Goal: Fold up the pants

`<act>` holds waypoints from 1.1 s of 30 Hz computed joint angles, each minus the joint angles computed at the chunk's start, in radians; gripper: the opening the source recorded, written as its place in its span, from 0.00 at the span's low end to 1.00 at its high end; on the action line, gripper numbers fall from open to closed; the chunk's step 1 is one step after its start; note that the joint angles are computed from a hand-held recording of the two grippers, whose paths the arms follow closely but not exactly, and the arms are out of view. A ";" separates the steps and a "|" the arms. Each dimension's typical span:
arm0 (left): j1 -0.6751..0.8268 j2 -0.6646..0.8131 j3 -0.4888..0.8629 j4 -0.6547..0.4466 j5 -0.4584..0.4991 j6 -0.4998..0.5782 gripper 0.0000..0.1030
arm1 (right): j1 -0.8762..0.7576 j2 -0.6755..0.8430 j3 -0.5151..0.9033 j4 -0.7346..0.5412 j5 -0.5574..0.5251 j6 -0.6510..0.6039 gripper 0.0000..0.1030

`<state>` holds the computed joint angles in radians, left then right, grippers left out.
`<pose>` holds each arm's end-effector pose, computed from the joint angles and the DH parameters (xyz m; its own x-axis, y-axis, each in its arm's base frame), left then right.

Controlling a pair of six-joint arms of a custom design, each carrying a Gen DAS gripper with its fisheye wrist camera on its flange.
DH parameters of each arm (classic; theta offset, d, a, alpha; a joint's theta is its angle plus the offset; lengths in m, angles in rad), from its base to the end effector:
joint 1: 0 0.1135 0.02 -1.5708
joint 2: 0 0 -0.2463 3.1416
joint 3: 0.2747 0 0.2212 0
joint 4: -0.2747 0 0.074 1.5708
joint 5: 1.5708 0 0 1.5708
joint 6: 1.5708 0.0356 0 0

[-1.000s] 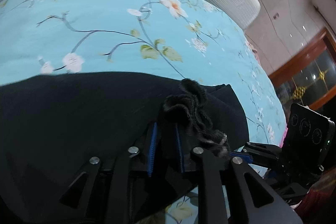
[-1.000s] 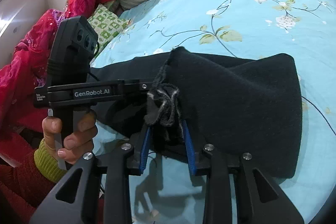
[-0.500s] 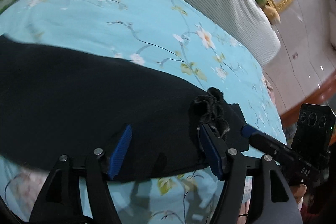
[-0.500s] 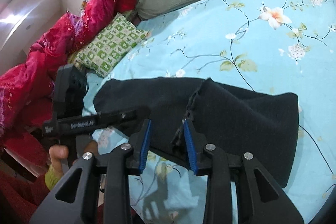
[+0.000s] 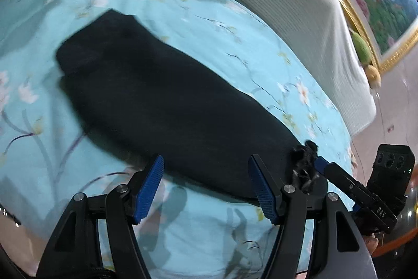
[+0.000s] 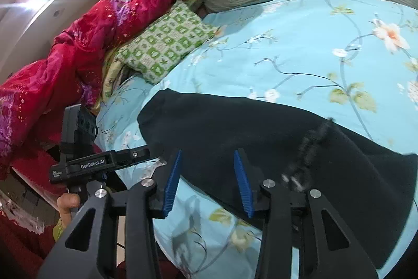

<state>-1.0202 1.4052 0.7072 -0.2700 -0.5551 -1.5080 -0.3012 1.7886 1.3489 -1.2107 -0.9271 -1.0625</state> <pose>0.1417 -0.1949 0.1797 -0.5939 -0.6538 -0.4689 -0.3945 0.7445 -0.5386 0.2795 -0.0570 0.2226 -0.6719 -0.3403 -0.6578 -0.7154 0.5281 0.4575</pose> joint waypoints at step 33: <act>0.420 -0.283 -0.436 0.332 0.249 0.118 0.66 | 0.721 0.367 0.478 0.212 0.310 0.342 0.49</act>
